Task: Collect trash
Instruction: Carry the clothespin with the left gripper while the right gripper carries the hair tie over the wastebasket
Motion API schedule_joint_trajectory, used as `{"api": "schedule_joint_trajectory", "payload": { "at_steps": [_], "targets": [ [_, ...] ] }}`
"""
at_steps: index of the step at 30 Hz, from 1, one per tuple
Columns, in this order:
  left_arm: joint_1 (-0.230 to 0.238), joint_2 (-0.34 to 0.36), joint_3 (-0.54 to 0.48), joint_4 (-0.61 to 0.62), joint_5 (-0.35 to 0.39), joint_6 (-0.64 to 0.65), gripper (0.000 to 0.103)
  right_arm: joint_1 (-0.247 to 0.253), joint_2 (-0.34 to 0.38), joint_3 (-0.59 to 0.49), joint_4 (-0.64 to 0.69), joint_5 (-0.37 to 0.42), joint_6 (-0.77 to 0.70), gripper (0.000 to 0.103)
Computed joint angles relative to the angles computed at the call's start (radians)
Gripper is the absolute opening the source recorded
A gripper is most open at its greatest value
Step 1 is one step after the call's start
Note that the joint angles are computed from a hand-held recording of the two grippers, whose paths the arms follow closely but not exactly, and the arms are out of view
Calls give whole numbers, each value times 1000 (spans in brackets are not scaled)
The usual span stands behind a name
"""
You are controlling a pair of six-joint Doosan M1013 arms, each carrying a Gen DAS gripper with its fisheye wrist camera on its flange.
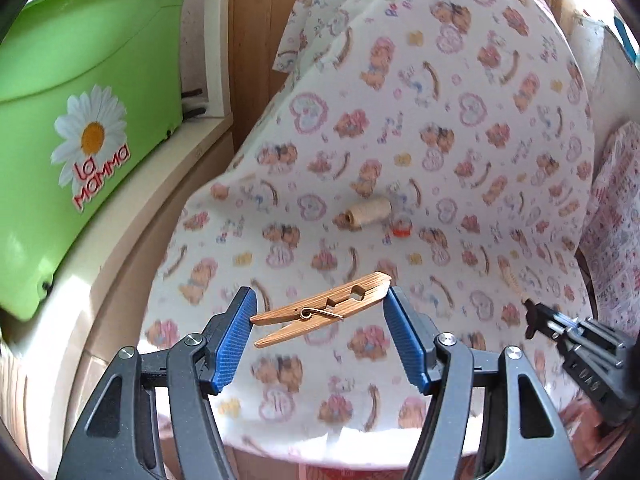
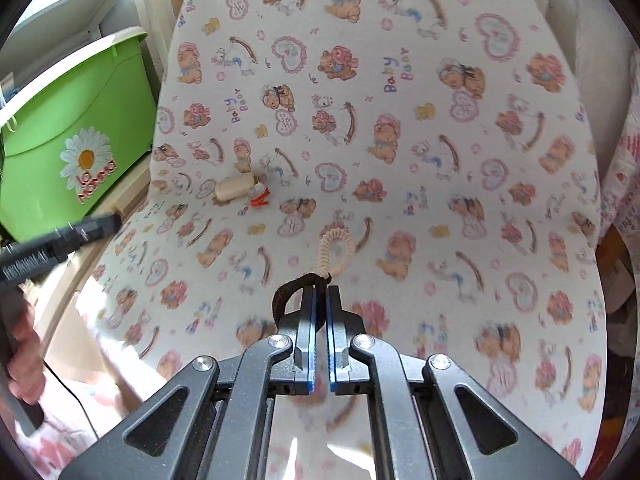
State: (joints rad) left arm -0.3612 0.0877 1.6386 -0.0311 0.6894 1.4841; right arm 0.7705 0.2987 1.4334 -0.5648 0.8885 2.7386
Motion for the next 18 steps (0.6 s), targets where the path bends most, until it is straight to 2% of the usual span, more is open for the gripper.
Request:
{"api": "schedule_joint_trajectory", "payload": {
  "at_steps": [1,3,6,9,13,18],
  "targets": [
    [-10,-12,16,15,-4,-9,64,2,-18,17,24,-37,7,5],
    [-28,-37,47,24,-15,3,64,17,-34,27,19,-58,6,5],
    [-51,-73,91,18,-35,19,64,57,-41,22,-55,-33,2,5],
    [-68,-95,118,3,-21,47,64,93,-45,23,-102,1,9,5],
    [-70,-112,133,-50,5,71,64,132,-52,29,-117,44,15,5],
    [-78,-115,131,17,33,23,64,160,-45,25,-70,73,-57,5]
  ]
}}
